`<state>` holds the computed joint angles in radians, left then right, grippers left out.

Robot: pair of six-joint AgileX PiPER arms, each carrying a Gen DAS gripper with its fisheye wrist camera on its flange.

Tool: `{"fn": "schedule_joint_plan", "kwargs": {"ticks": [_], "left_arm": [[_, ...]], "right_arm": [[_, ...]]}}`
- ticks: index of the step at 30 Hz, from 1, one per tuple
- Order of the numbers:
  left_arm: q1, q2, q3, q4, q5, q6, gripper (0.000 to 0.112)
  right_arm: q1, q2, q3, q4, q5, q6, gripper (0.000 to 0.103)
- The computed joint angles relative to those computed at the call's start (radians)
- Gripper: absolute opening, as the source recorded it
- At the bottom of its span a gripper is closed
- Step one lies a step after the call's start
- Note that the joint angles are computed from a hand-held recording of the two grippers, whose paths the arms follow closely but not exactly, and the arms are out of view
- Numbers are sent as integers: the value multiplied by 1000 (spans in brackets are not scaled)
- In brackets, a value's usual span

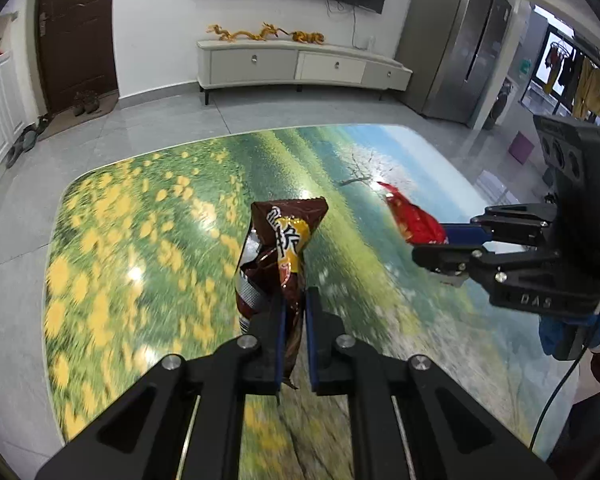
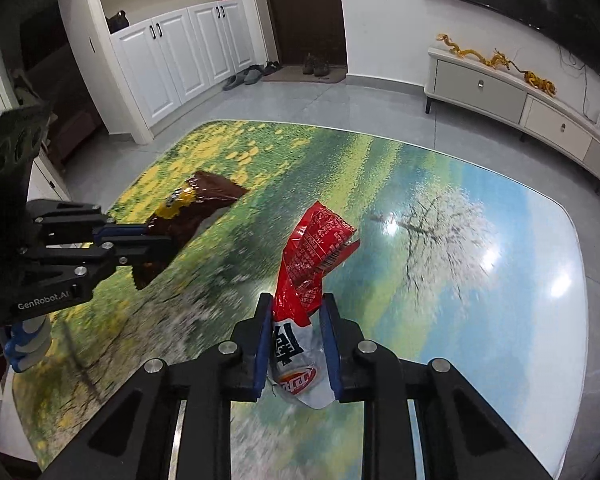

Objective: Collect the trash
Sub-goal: 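Carry the brown chip bag and red-and-white wrapper over the trash bin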

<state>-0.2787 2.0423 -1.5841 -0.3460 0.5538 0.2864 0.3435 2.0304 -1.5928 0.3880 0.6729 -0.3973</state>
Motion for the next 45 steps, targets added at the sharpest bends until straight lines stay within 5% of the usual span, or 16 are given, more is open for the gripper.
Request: {"fn": "schedule_joint_plan", "kwargs": {"ticks": [9, 22, 31, 45], "left_arm": [[-81, -339, 376, 121, -171, -184, 8], [-263, -583, 623, 491, -214, -744, 8], [-413, -526, 493, 695, -105, -963, 8], [-547, -97, -92, 521, 128, -707, 8]], "right_arm": [[-20, -276, 303, 89, -92, -71, 22], [-219, -669, 595, 256, -56, -310, 22], [-471, -797, 721, 470, 39, -548, 22], [-1020, -693, 751, 656, 210, -810, 22]]}}
